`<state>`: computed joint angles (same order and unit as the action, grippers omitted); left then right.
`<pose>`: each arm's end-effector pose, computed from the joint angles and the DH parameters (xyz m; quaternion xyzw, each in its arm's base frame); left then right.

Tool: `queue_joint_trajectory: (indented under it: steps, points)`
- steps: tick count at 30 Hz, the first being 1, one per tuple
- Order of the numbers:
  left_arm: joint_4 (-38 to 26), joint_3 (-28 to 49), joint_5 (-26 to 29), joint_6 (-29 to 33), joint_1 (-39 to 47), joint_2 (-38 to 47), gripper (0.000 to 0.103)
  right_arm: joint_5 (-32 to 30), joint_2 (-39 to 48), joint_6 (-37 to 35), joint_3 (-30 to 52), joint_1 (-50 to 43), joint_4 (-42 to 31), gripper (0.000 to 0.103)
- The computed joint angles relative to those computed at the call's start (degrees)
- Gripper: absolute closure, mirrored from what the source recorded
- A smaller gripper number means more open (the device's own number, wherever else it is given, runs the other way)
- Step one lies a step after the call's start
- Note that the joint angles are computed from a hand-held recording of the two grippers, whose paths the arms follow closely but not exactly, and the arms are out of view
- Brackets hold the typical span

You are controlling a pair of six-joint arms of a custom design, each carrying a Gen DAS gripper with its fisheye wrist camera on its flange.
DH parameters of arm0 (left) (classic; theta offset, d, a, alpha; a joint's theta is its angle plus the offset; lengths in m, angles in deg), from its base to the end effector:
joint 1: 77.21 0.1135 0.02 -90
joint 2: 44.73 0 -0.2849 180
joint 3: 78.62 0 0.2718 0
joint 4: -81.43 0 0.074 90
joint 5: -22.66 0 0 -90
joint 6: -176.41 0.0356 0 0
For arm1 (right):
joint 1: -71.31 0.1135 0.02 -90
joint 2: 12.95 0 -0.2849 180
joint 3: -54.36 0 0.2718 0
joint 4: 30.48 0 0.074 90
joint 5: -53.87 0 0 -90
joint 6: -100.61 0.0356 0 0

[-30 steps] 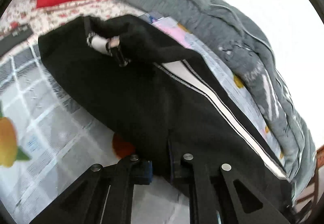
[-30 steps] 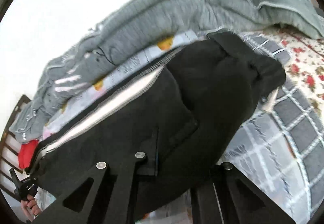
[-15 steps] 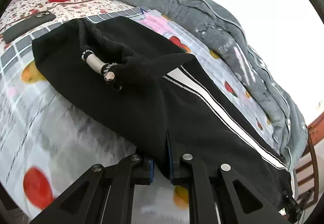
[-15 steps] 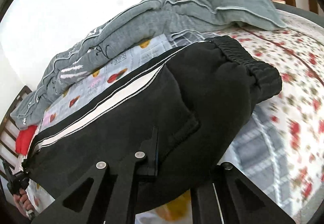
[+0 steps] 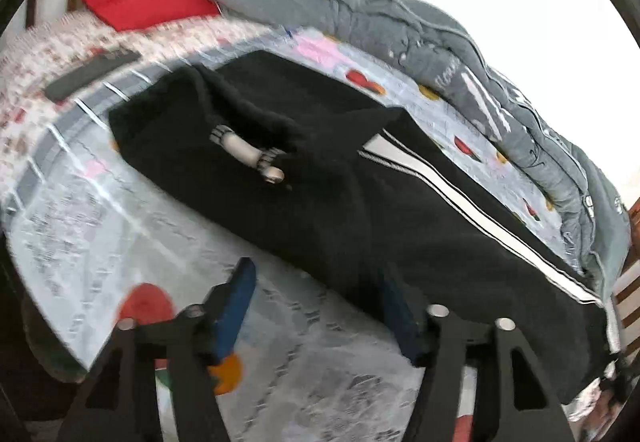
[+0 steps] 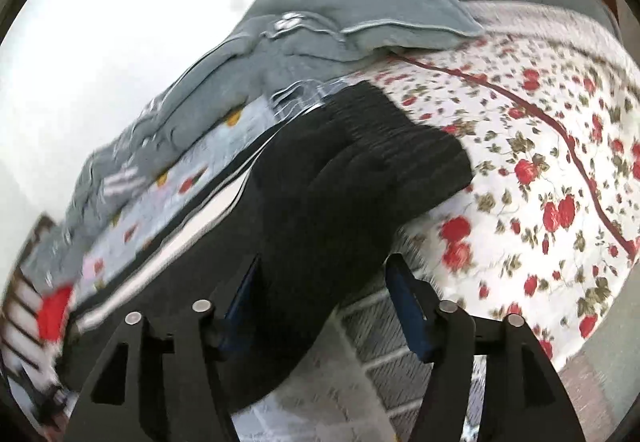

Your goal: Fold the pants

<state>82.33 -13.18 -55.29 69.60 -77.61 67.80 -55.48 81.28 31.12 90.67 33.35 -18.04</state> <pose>0.3895 -0.0102 0.0991 -0.0929 0.9188 -0.1518 0.3523 0.2129 -0.1511 0.0906 0.3900 0.8272 0.0971 0.3927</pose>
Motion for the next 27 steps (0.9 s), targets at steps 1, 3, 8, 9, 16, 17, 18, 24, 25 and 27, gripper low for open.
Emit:
queue_joint_trajectory:
  steps: [1, 3, 8, 9, 16, 17, 18, 24, 25, 27]
  points:
    - [0.0, -0.6, -0.1, 0.5, 0.2, -0.7, 0.042, -2.6, 2.4, 1.7, 1.6, -1.9, 0.6, 0.039]
    - [-0.4, -1.3, 0.4, 0.9, 0.7, -1.8, 0.042, -5.4, 6.6, 4.5, 4.6, -3.9, 1.6, 0.035]
    - [-1.0, -2.6, -0.2, 0.6, 1.5, -5.5, 0.042, -4.3, 14.2, 9.8, 12.3, -4.5, -0.1, 0.055]
    - [-1.4, -2.5, -0.6, 0.6, 1.3, -5.9, 0.042, -1.7, 13.0, 8.3, 11.8, -3.9, 0.8, 0.056]
    - [-1.2, -2.9, -5.2, 5.5, 0.1, -8.2, 0.042, 10.7, 10.3, -4.7, 12.3, 0.5, -3.0, 0.051]
    - [-1.3, -2.4, -5.5, 6.6, -0.5, -8.1, 0.042, 12.2, 10.4, -6.2, 12.4, 1.0, -4.1, 0.050]
    - [-1.2, -2.1, -6.1, 7.6, -1.1, -8.1, 0.042, 12.8, 10.2, -7.3, 11.9, 1.0, -4.2, 0.050]
    - [-8.7, 9.4, -17.7, 11.5, -5.6, 0.1, 0.051, 17.1, 3.8, -9.7, 8.7, 1.1, -6.5, 0.046]
    - [-10.8, 12.0, -18.1, 11.8, -5.7, 2.2, 0.077, 18.6, 2.4, -9.5, 8.4, 1.7, -7.4, 0.046]
    - [-12.2, 15.9, -16.2, 12.0, -4.8, 5.1, 0.091, 21.4, -0.6, -9.9, 7.5, 2.9, -8.3, 0.046]
